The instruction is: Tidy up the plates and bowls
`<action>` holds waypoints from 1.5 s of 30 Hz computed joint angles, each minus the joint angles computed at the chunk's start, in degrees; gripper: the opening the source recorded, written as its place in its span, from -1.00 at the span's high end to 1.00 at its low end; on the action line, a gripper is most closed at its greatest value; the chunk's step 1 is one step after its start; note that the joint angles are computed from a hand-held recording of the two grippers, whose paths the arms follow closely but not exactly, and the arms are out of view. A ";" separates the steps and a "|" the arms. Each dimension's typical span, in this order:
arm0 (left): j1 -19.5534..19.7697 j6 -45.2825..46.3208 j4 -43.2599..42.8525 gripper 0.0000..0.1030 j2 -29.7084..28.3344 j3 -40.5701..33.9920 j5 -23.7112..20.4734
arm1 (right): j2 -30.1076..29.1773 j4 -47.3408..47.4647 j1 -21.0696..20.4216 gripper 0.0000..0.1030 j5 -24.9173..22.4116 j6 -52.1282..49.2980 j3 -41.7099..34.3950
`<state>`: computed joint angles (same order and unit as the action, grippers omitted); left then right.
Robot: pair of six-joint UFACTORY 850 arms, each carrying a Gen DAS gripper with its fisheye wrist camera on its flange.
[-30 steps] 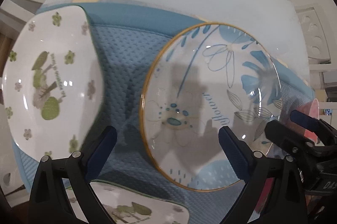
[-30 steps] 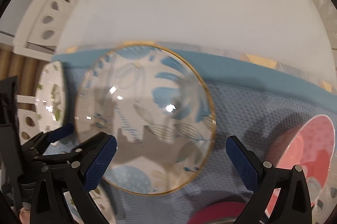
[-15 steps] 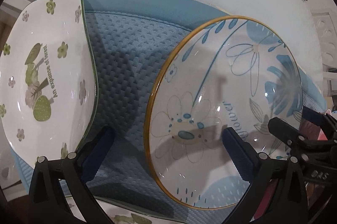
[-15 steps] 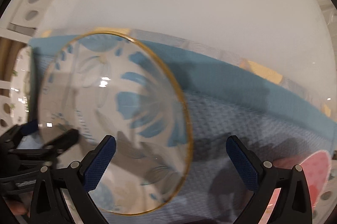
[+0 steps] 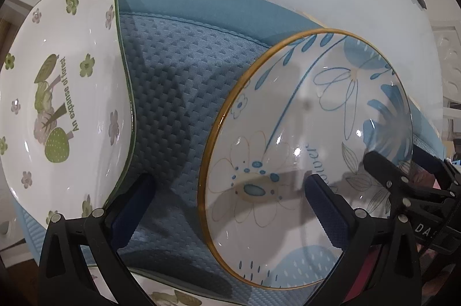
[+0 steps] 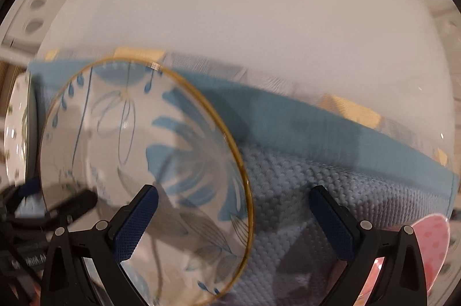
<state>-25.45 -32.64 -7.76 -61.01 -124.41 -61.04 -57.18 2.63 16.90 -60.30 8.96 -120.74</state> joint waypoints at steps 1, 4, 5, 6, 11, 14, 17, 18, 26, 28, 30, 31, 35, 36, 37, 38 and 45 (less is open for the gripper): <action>0.14 -0.15 0.00 -1.00 0.51 1.16 0.89 | 0.20 -1.05 0.17 -1.00 1.02 2.66 0.28; 0.17 -1.11 0.15 -1.00 1.15 2.21 1.72 | 3.04 -4.66 1.38 -1.00 7.82 9.84 5.21; 0.19 -1.33 0.11 -1.00 1.72 3.04 2.04 | 4.02 -6.50 1.91 -1.00 9.82 12.63 7.03; 0.27 -1.56 0.06 -1.00 2.17 3.68 2.34 | 4.37 -7.23 2.00 -1.00 10.70 14.00 7.62; 0.94 -1.72 -0.30 -0.99 5.17 7.54 3.60 | 3.12 -9.39 2.48 -1.00 9.03 20.25 5.58; 1.15 -2.02 -0.40 -0.99 6.19 9.03 4.46 | 2.72 -9.06 2.32 -1.00 7.92 21.16 4.97; 1.26 -2.23 -0.21 -0.99 6.62 9.67 4.76 | 2.42 -8.54 2.51 -1.00 7.09 21.59 4.50; 1.29 -2.21 -0.12 -0.99 6.73 9.83 4.84 | 2.06 -8.51 2.43 -1.00 6.95 21.39 3.94; 0.53 2.39 1.24 -0.99 8.23 12.10 6.09 | 1.72 -3.10 0.83 -1.00 3.50 7.75 3.31; 0.27 2.63 2.00 -0.99 9.50 14.17 8.18 | 2.24 -3.32 0.84 -1.00 3.46 6.32 4.10; 0.19 3.26 2.30 -0.96 10.13 15.08 8.83 | 3.52 -2.47 0.79 -1.00 4.65 4.20 6.09; 0.24 3.30 2.45 -0.89 10.64 15.77 9.39 | 4.22 -1.38 0.73 -1.00 5.77 2.31 7.37; 0.86 2.29 2.99 -0.46 13.72 19.86 13.04 | 6.81 12.57 -1.44 -0.89 8.25 -12.65 11.43; 1.03 2.51 2.90 -0.32 14.34 20.70 13.72 | 7.37 18.56 -2.38 -0.88 8.99 -16.95 12.44; 1.23 2.88 2.72 -0.19 15.01 21.59 14.52 | 7.30 24.56 -3.52 -0.87 8.36 -21.13 12.80; 1.48 3.91 2.11 -0.14 15.57 22.38 15.39 | 6.95 30.04 -4.78 -0.86 7.24 -23.54 12.65; 3.14 10.45 -1.30 0.09 16.94 24.56 17.30 | 8.10 29.30 -5.37 -0.33 7.09 -24.54 15.12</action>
<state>-22.31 -22.19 -9.06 -44.07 -99.84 -43.75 -49.08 31.93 11.53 -53.21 -15.58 -105.63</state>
